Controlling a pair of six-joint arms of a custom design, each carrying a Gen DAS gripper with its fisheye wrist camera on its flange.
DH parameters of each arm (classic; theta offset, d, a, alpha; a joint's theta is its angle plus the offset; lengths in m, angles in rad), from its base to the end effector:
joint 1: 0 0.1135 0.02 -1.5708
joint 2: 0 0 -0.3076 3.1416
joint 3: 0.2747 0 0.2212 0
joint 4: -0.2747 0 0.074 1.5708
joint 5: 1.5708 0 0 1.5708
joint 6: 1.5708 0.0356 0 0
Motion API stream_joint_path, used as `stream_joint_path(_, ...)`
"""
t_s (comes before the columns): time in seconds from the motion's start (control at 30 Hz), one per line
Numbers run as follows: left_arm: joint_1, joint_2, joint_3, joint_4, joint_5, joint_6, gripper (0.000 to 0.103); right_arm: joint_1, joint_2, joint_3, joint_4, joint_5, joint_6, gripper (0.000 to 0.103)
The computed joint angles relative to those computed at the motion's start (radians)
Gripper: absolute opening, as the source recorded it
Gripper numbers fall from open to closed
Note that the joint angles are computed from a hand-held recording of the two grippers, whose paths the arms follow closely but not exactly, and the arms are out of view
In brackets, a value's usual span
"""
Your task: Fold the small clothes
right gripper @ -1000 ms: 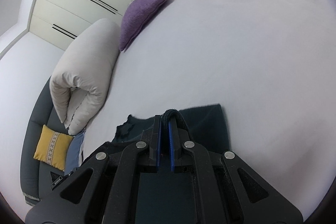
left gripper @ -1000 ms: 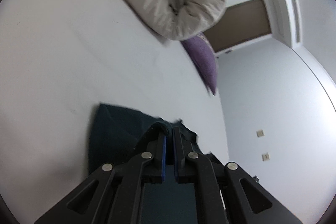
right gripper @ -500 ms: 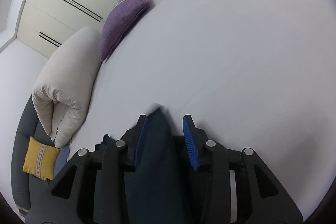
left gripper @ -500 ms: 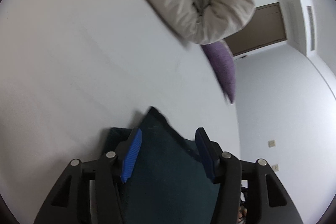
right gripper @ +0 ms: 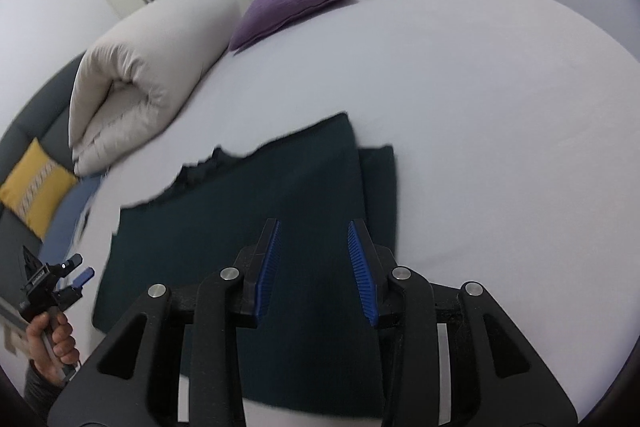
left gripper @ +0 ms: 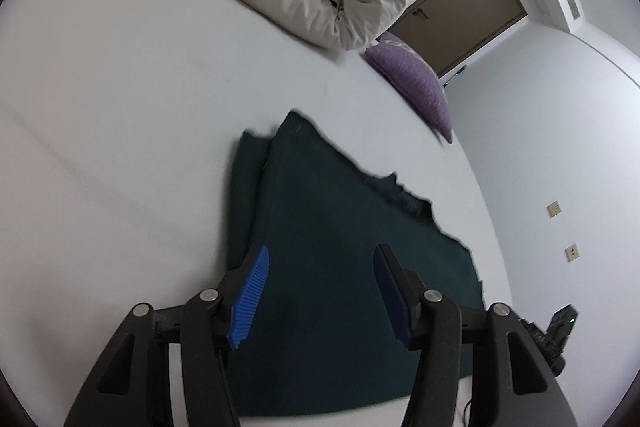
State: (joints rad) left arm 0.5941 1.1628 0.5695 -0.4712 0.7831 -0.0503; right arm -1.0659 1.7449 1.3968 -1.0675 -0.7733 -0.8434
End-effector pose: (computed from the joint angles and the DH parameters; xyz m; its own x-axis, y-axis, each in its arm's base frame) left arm 0.1434 0.0666 0.2398 -0.7181 -0.5281 -0.4533 -0.1495 0.7532 -0.6406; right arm 0.1714 -0.2586 0.3019 -0.7466 0.2459 -0.6182 0.0248 0.9389 0.3434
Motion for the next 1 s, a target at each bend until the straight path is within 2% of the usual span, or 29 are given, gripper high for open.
stream_joint_path(0.17,0.081,-0.081,-0.047,-0.098,-0.018,0.162,0.057,-0.092,-0.031,-0.066,0.036,0.031,-0.065,0.034)
stream_joint_path(0.3,0.072,-0.148,-0.085,-0.106,-0.051,0.229,0.057,-0.138,-0.014,-0.095,0.035,0.065,-0.139,0.034)
stream_joint_path(0.43,0.041,-0.172,-0.118,-0.077,-0.089,0.229,0.056,-0.144,-0.031,-0.15,0.076,0.095,-0.17,0.032)
stream_joint_path(0.53,0.028,-0.175,-0.137,-0.061,-0.106,0.234,0.051,-0.151,-0.051,-0.177,0.096,0.1,-0.185,0.029)
stream_joint_path(0.67,0.014,-0.176,-0.158,-0.048,-0.124,0.242,0.046,-0.166,-0.081,-0.202,0.122,0.107,-0.202,0.016)
stream_joint_path(0.73,0.024,-0.175,-0.161,-0.05,-0.119,0.25,0.046,-0.176,-0.083,-0.197,0.104,0.107,-0.22,0.015)
stream_joint_path(0.83,0.023,-0.175,-0.162,-0.048,-0.127,0.253,0.043,-0.18,-0.106,-0.218,0.117,0.117,-0.249,0.007)
stream_joint_path(1.0,0.066,-0.157,-0.162,-0.065,-0.131,0.292,0.019,-0.184,-0.139,-0.238,0.125,0.124,-0.278,0.005)
